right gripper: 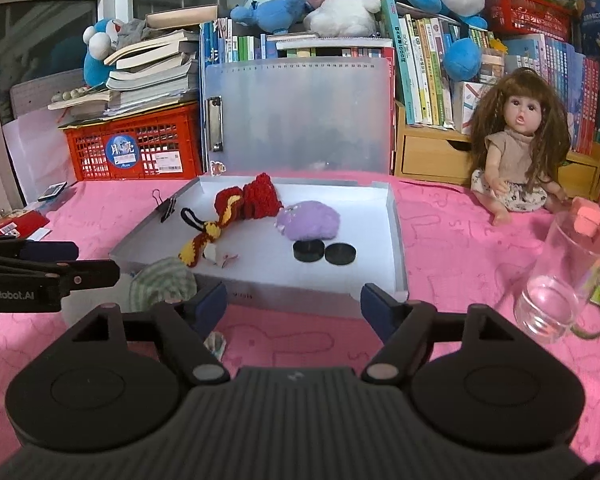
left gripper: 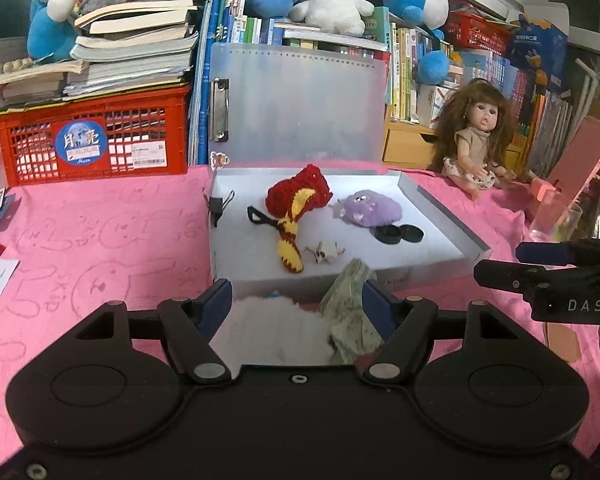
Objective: Organize objects
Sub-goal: 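Withdraw both tools from the box back toward the toy pile, then grasp a black round lid with left tool while right tool grasps the translucent pink bow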
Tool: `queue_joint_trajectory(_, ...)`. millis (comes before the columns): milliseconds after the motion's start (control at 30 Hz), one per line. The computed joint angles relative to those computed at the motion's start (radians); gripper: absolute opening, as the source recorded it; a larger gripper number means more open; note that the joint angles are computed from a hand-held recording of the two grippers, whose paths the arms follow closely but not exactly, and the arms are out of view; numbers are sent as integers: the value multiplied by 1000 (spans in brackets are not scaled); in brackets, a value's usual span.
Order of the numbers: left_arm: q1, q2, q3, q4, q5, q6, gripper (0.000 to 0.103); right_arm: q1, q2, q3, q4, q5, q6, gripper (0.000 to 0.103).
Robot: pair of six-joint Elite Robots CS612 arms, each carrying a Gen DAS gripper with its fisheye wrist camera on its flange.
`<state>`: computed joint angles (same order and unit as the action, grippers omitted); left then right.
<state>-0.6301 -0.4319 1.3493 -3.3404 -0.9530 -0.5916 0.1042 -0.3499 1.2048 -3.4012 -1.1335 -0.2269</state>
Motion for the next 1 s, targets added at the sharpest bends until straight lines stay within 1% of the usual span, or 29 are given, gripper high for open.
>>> queue_joint_trajectory(200, -17, -11, 50, -33, 13, -13, 69, -5, -9, 37, -16, -1, 0, 84)
queue_joint_trajectory(400, -38, -23, 104, -56, 23, -29, 68, -5, -13, 64, -13, -15, -20, 84)
queue_joint_trajectory(467, -45, -27, 120, -62, 31, -36, 67, -7, -15, 71, -11, -12, -20, 84)
queue_joint_trajectory(533, -52, -29, 136, -77, 39, -39, 63, -7, -16, 78, -14, -15, -21, 84)
queue_joint_trajectory(633, -61, -35, 158, -95, 44, -42, 62, -7, -18, 88, -13, -19, -22, 84)
queue_joint_trajectory(733, -70, -39, 178, -98, 46, -53, 59, -8, -20, 96, -11, -22, -25, 84)
queue_joint_trajectory(1000, -87, -43, 206, -97, 40, -47, 55, -6, -23, 111, -1, -28, -41, 84)
